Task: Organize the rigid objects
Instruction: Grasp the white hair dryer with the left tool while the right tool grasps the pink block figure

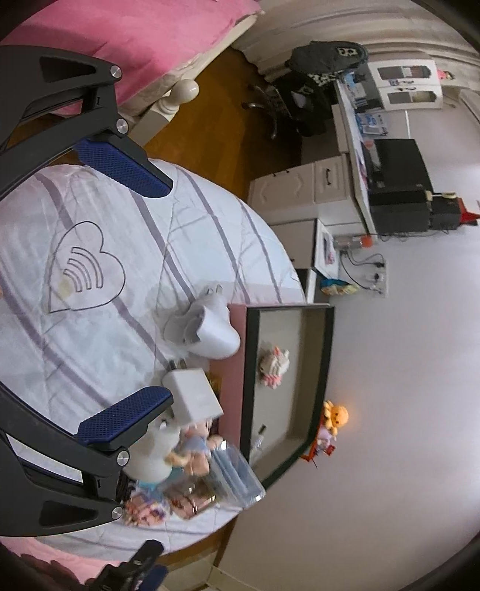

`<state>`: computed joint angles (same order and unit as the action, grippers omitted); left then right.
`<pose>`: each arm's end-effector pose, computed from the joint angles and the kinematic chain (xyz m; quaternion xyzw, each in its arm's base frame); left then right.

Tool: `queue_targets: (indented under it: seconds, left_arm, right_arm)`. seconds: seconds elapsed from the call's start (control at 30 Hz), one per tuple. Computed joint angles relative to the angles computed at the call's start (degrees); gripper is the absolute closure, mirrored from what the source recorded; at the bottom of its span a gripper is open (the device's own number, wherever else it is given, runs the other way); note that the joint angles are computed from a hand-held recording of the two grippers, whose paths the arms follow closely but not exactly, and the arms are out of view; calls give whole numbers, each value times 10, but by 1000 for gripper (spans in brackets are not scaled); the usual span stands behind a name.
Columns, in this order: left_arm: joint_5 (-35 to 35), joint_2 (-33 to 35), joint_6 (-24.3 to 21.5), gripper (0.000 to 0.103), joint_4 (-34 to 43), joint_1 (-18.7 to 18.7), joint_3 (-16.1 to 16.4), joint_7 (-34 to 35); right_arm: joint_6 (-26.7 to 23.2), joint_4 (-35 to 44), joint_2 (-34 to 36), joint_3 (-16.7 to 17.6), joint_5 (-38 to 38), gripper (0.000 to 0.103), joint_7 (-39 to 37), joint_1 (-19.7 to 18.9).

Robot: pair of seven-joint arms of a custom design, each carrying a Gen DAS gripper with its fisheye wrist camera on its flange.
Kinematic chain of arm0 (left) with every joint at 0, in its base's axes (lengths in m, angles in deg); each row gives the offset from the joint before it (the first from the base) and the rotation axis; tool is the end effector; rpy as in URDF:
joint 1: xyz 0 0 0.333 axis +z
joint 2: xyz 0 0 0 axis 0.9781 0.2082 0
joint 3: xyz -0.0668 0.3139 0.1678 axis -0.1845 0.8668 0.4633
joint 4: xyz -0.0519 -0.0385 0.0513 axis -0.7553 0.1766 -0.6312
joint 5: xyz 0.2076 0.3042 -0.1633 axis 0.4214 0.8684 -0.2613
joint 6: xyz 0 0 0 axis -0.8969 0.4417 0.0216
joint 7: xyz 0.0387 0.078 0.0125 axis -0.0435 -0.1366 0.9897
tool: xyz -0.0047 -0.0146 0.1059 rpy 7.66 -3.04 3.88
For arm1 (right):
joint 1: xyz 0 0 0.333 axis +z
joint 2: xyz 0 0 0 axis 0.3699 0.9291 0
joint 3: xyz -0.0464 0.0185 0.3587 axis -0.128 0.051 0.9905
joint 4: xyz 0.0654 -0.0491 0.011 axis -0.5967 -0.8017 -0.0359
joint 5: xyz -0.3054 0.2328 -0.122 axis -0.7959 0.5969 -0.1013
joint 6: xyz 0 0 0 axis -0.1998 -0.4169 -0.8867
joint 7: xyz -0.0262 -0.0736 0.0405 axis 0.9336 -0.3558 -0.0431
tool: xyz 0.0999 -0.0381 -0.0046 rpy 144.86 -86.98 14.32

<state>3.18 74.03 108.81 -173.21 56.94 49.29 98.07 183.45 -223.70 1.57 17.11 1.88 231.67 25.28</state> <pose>0.5915 -0.2445 0.4628 -0.5870 0.6976 -0.3255 0.2508 0.5087 0.1005 0.4604 -0.5411 0.7501 -0.2840 0.2529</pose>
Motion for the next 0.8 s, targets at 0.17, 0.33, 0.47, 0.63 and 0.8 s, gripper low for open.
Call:
queue_targets:
  seconds: [0.17, 0.33, 0.47, 0.63, 0.8]
  left_arm:
    - [-59, 33, 2, 0, 25, 16, -20, 72]
    - [-152, 64, -10, 0, 52, 32, -49, 167]
    - [-195, 88, -25, 0, 80, 20, -40, 203]
    - [-237, 124, -49, 0, 122, -3, -21, 239]
    - [-329, 156, -97, 10, 168, 35, -74, 329]
  right_arm:
    - [11, 10, 40, -16, 95, 13, -98, 10]
    - [23, 15, 61, -25, 173, 13, -179, 18]
    - [27, 22, 78, -29, 210, 13, -221, 22]
    - [21, 41, 98, -37, 220, 14, -252, 28]
    - [13, 49, 100, -47, 176, 38, -228, 37]
